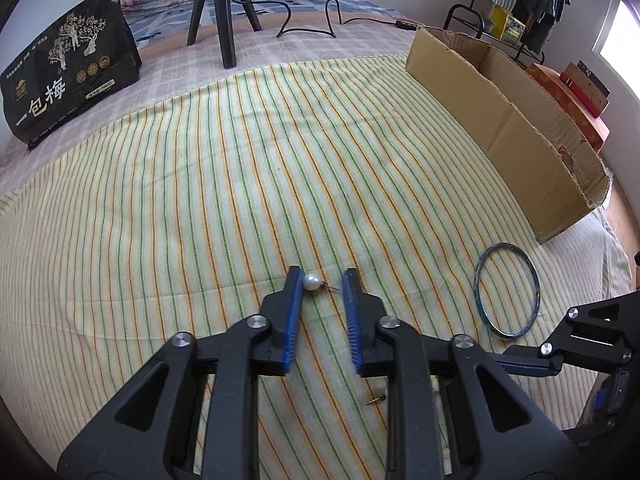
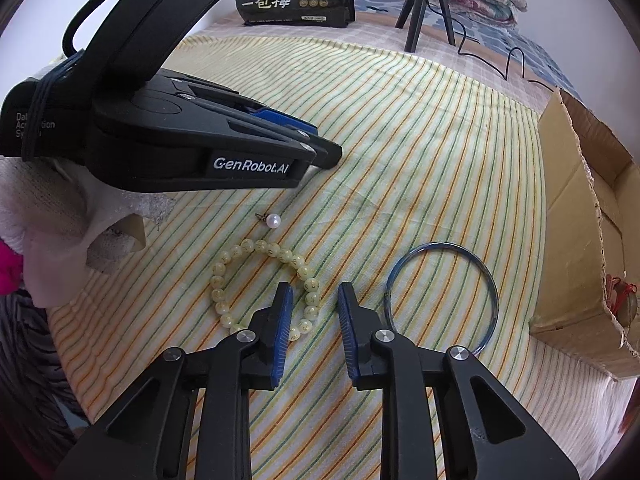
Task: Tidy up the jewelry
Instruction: 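Close the right tool on the beaded bracelet while the left tool closes on the pearl earring, then carry the bracelet and the earring over the cardboard box with both tools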
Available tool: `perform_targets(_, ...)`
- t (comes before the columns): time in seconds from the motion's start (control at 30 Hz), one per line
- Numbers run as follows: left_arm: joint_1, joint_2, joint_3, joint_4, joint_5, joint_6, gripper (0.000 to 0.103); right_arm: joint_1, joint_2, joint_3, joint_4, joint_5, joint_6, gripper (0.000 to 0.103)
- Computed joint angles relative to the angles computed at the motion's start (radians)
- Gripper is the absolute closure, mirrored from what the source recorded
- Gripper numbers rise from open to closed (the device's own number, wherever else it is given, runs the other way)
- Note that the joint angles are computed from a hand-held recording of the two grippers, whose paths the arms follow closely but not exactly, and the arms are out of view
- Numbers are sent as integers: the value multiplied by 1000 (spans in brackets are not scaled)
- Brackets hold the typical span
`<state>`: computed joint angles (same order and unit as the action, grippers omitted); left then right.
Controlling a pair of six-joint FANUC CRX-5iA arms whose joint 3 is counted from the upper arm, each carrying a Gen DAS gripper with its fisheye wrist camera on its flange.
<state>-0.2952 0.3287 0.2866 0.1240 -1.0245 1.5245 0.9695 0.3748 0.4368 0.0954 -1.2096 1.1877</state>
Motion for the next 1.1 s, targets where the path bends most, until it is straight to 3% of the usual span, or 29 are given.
perform_targets(0.17,-1,-4,-2,-4,3,4,86,1,0,0,0,2,-1,96)
perform_targets(0.8,13,-75,-30,23,30,1,87,10,-35,-8,41,51,-36,97)
perform_targets(1.1,14,-110,-38,40,49,3,87,17,-65,-30,123,83,-87,97)
